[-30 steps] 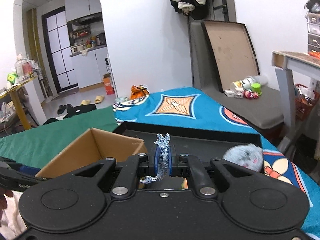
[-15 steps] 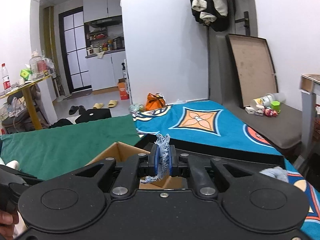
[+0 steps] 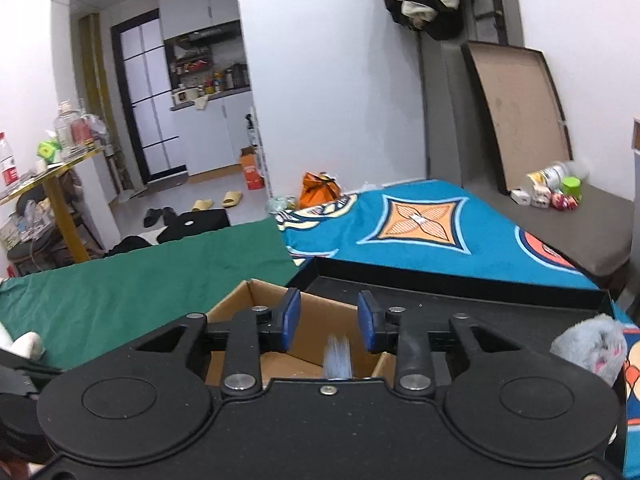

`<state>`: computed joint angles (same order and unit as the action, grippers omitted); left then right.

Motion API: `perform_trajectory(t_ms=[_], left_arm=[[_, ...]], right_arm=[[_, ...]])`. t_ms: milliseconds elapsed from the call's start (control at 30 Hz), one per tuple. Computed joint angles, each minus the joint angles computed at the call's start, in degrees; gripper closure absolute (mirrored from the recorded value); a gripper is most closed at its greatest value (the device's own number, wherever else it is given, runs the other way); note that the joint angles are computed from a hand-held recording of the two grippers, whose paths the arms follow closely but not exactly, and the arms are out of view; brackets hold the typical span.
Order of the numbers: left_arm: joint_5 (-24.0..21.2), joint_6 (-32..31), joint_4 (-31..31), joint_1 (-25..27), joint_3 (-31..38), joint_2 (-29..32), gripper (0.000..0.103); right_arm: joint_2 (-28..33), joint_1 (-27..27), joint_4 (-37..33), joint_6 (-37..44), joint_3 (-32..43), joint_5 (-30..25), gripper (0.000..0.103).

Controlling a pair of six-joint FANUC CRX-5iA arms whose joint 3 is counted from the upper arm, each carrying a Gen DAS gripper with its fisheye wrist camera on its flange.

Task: Organize soft objects
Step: 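Carry the denim plush with the right gripper into the box and release, then reach the right gripper to the white wrapped bundle and grasp it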

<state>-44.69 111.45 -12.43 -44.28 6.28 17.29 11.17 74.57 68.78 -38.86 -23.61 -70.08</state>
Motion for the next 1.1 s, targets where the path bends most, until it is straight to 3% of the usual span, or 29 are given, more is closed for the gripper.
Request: perform_trajectory(t_ms=[100,200,367,533,700,1100], left_arm=[[-1.4,0.9,-1.0,-0.4,1.0,0.2,0.089],[-2.9,2.0,-1.5,-0.6,1.9,0.4,0.087],[-3.7,3.5,-2.5,-1.2,2.5,0.3,0.063],[-4.2,3.4,-3.6,-1.9,2.6,0.0,0.05],[-4.6,4.6,-4.4,-2.4,3.2,0.2,0.045],[-6.6,7.2,-7.9,-4.6,7.8,3.3,0.037]], right_arm=[[0.5,0.5,-0.6,-1.5,0.4,-1.6,0.056],[0.9,1.4,-1.5,-1.0,1.0,-3.2,0.05],[1.1,3.2,-3.5,-1.9,1.0,-5.0,0.044],[1.0,4.2,-4.8,-3.7,0.6,-5.5,0.044],[1.2,5.0,-4.6,-2.7,0.4,-7.0,0.033],[-1.4,8.6,-11.1,-7.1,-4.8,-13.1,0.033]])
